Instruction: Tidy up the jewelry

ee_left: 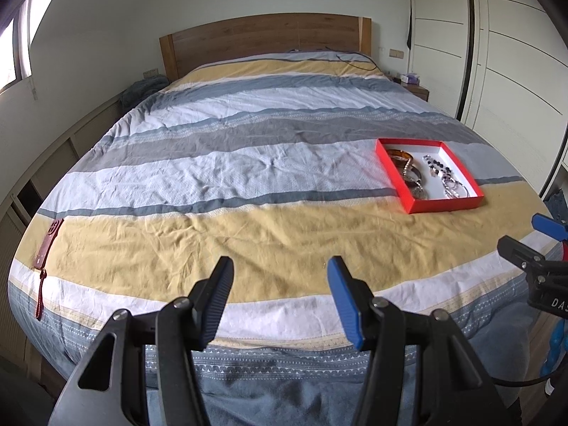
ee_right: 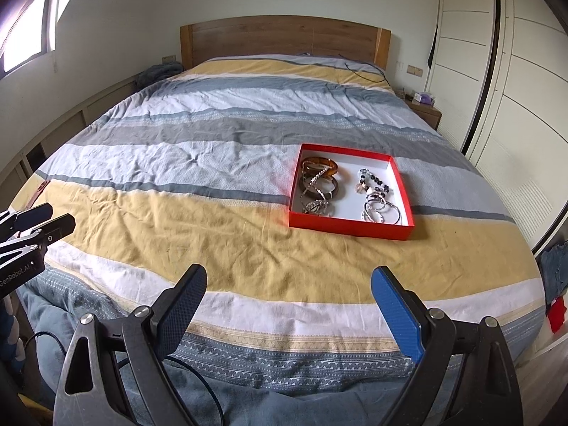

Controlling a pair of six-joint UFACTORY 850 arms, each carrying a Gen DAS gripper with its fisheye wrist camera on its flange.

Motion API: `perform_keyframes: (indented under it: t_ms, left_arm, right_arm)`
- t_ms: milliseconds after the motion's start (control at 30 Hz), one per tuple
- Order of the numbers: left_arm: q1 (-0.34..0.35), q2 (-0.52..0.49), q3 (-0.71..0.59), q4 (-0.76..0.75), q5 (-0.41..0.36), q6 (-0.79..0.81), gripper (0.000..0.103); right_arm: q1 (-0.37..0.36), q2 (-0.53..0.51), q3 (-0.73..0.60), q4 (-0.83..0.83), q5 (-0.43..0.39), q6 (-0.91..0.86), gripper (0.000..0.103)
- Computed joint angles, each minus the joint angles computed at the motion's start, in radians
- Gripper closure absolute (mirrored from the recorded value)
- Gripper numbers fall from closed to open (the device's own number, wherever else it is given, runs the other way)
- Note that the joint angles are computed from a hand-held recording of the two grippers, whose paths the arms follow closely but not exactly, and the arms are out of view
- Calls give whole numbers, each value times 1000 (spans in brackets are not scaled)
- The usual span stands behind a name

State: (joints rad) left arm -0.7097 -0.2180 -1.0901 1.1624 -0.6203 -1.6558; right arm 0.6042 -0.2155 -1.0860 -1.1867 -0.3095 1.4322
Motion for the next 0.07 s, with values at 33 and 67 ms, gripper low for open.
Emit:
perform_keyframes:
  t_ms: [33, 67]
  left_arm:
    - [1, -4, -1, -3, 2, 4, 50]
    - [3, -8, -4, -6, 3, 9, 50]
  right_arm:
    - [-2, -5, -3, 9, 2, -9, 10]
    - [-5, -11, -6, 21, 4, -21, 10]
